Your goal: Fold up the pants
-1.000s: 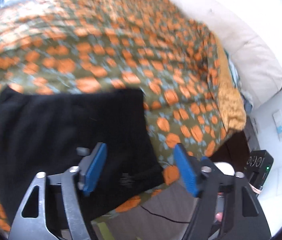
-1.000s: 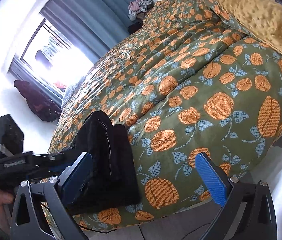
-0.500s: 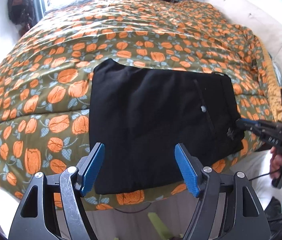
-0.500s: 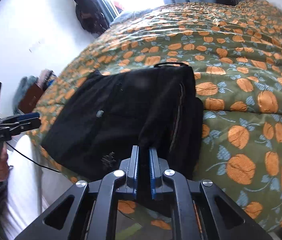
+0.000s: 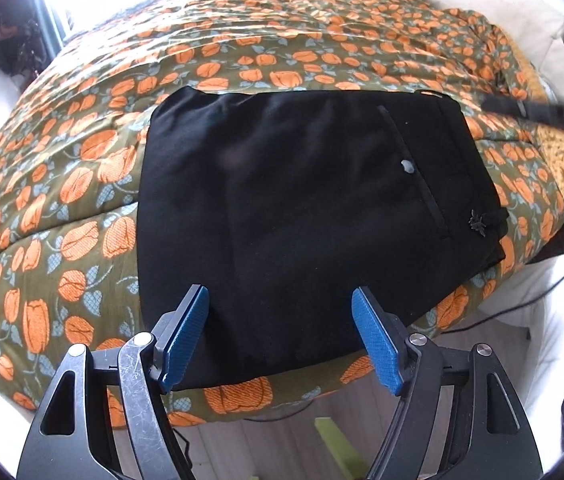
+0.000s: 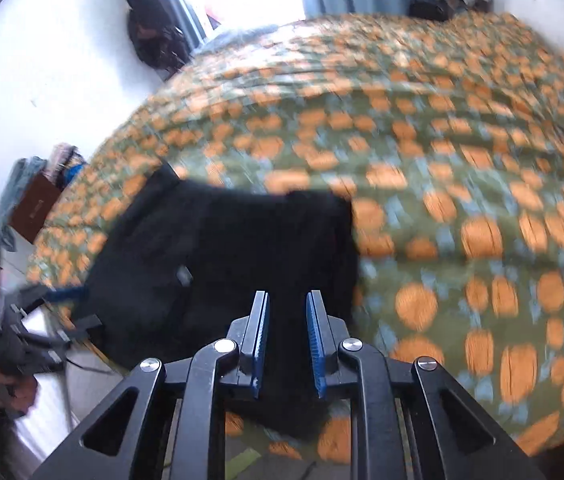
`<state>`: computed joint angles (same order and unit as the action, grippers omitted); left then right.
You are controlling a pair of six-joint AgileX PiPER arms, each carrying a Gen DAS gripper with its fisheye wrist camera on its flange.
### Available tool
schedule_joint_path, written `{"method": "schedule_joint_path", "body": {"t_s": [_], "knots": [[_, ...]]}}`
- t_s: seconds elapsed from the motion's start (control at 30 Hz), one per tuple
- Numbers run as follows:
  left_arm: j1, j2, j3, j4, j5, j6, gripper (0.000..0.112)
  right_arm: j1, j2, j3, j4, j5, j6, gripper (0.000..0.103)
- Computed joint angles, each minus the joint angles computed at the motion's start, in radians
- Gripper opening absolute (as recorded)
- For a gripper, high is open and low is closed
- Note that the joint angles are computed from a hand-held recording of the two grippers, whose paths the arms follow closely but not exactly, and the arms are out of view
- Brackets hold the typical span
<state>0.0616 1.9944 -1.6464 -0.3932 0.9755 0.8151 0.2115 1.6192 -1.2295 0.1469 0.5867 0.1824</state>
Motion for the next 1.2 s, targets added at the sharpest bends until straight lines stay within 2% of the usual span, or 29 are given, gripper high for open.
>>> {"method": "schedule_joint_path", "body": {"t_s": [0.1,0.2,0.27,0.33,0.5,0.63,0.73,0.83,0.93,1.1,1.2], "knots": [[-0.008,-0.008,0.003,-0.001,0.004,0.002,0.076,-0.017,0.116,-0.138,0.158,-0.017,-0.177,0.021],[-0.012,-0.019,0.007,-0.001,0.003,0.009,0.076,-0.019,0.242,-0.186,0.080,-0.019,-0.112,0.024],[-0.009,-0.028,0.007,0.002,0.006,0.010,0.077,-0.021,0.293,-0.155,0.013,-0.018,-0.043,0.024],[0.004,-0.026,-0.015,-0.006,0.025,0.008,0.079,-0.030,0.234,-0.033,0.019,-0.102,-0.014,0.023],[0.035,0.003,-0.110,-0.045,0.053,-0.048,0.083,0.027,-0.006,0.146,-0.134,-0.141,0.168,0.024],[0.027,0.031,-0.141,-0.039,0.046,-0.096,0.087,0.102,-0.127,0.256,0.003,-0.179,0.079,0.024],[-0.002,0.057,-0.122,0.016,0.051,-0.106,0.088,0.178,-0.074,0.292,-0.054,-0.189,0.187,0.024],[-0.023,0.041,-0.065,0.080,0.020,-0.100,0.088,0.185,-0.074,0.366,0.037,-0.264,0.155,0.025],[-0.014,0.022,-0.062,0.051,0.015,-0.070,0.088,0.176,-0.096,0.342,0.025,-0.224,0.173,0.024],[-0.008,0.095,-0.223,0.039,0.061,-0.146,0.088,0.141,-0.107,0.242,-0.020,-0.196,0.167,0.025],[-0.015,0.139,-0.290,0.032,0.076,-0.176,0.090,0.129,-0.056,0.177,-0.012,-0.185,0.138,0.025]]}}
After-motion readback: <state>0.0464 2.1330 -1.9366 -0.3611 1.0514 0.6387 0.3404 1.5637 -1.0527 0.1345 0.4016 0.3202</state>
